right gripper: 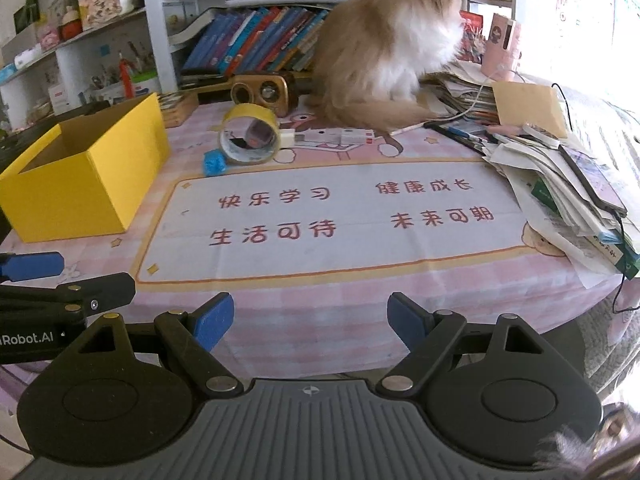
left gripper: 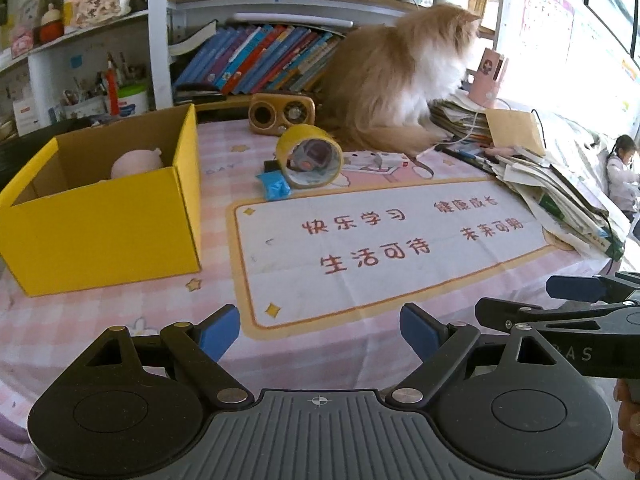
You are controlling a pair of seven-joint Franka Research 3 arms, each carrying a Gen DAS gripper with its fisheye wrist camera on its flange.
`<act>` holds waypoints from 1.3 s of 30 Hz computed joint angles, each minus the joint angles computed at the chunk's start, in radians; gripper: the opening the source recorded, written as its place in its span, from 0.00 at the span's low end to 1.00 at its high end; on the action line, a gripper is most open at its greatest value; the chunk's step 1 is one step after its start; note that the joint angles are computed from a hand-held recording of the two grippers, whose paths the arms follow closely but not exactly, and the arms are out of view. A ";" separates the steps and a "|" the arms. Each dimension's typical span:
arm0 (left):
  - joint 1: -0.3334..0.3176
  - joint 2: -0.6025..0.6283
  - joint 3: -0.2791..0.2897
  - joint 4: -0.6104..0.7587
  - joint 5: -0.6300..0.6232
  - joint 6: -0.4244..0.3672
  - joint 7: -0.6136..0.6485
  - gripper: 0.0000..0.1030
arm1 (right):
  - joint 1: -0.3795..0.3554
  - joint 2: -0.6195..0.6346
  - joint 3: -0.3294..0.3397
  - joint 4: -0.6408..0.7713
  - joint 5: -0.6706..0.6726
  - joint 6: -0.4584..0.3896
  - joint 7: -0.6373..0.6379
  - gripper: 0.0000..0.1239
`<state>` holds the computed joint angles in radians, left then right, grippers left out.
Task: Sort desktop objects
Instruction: 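Move the left tool toward the yellow tape roll while the right tool approaches the white box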
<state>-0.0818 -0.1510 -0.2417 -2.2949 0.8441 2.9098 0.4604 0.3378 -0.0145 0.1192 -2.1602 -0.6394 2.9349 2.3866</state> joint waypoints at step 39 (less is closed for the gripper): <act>-0.226 0.672 0.204 0.881 -0.005 -0.361 0.037 0.89 | -0.017 0.705 -0.121 0.946 0.735 -0.191 -0.841 0.70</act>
